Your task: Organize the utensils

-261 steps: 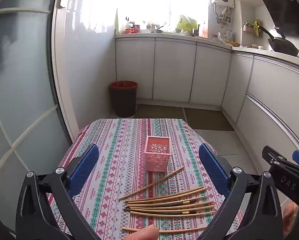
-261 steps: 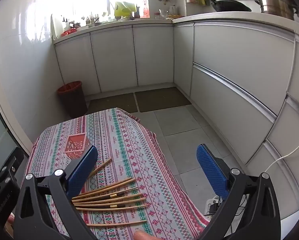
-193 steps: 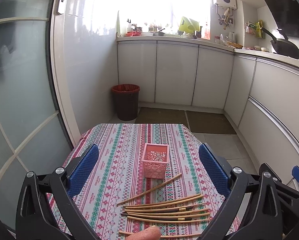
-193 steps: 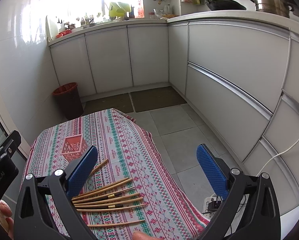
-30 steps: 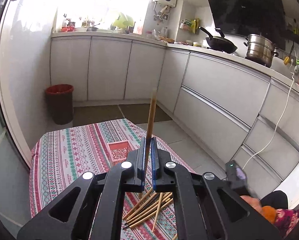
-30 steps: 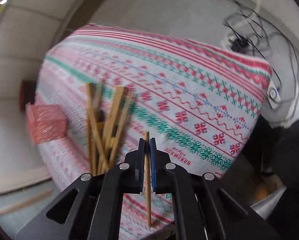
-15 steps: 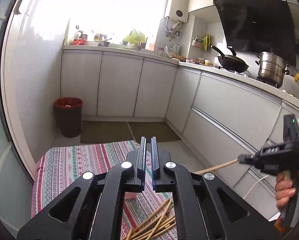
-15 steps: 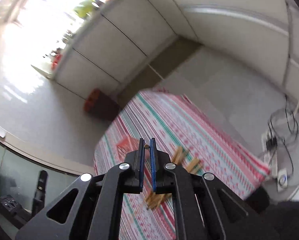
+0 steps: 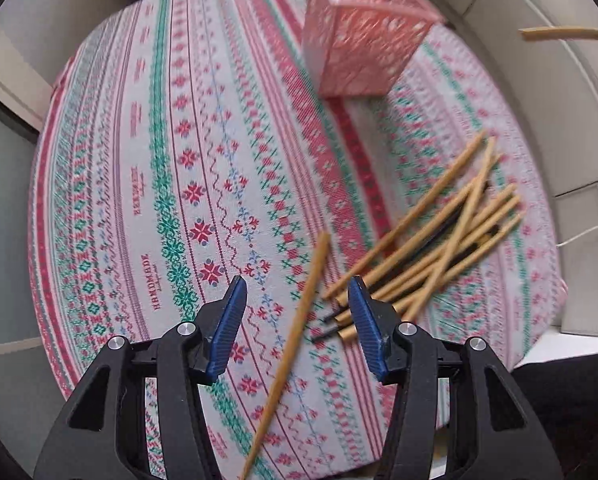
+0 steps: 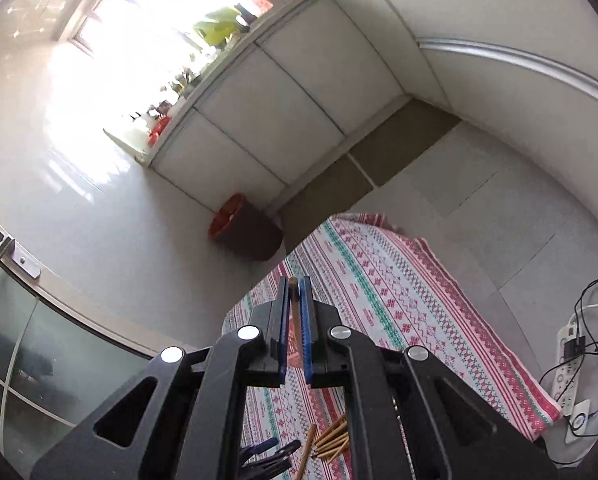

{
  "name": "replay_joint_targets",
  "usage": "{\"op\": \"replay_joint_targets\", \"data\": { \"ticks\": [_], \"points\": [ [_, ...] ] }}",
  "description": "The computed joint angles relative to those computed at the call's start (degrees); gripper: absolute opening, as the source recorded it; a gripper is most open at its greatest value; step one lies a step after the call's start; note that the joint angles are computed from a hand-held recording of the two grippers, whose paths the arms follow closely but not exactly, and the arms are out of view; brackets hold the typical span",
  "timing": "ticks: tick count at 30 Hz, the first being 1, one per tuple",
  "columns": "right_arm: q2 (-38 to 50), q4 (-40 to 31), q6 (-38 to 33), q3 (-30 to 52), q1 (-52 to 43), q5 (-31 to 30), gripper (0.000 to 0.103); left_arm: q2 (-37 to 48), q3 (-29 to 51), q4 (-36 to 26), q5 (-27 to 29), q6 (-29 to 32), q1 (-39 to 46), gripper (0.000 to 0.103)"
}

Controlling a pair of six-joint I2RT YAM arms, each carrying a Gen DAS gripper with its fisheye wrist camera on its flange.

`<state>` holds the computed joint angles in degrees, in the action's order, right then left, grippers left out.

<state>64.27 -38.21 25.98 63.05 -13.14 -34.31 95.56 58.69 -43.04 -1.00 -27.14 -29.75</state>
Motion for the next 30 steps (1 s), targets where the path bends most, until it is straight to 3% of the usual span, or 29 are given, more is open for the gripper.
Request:
{"op": "replay_joint_targets", "data": {
  "ticks": [4,9,15,19,23,30],
  "points": [
    [1.6,1.0,0.0,-0.3,0.3,1.2,0.005,6.0,3.3,1.7,-0.7,0.6,-1.1,0.045],
    [2.9,1.3,-0.6,-0.6,-0.4,0.9,0.005,12.7,9.3,-0.6,-3.0,0.4,-2.7,0.013],
    [3.8,0.2,-1.2,0.1,-1.1,-0.4,0.006,11.9,7.2,2.4,-5.2,-0.1,-4.2,0.007],
    [2.4,-0.3,-1.5,0.5,-0.7,-0.3,0.006,3.4,0.8,4.7,-5.3,-2.0,-5.8,0.006],
    [1.0,-1.2,-1.7,1.3,-0.5,-1.2,0.006,-11.2,-2.0,3.2,-7.8,-4.1,-8.2,0.006],
    [-0.8,-2.2,-0.8,4.0,1.4,-0.4,0.006,-28.9,1.3,-5.6,-19.5,-8.2,-15.8,0.006]
  ]
}}
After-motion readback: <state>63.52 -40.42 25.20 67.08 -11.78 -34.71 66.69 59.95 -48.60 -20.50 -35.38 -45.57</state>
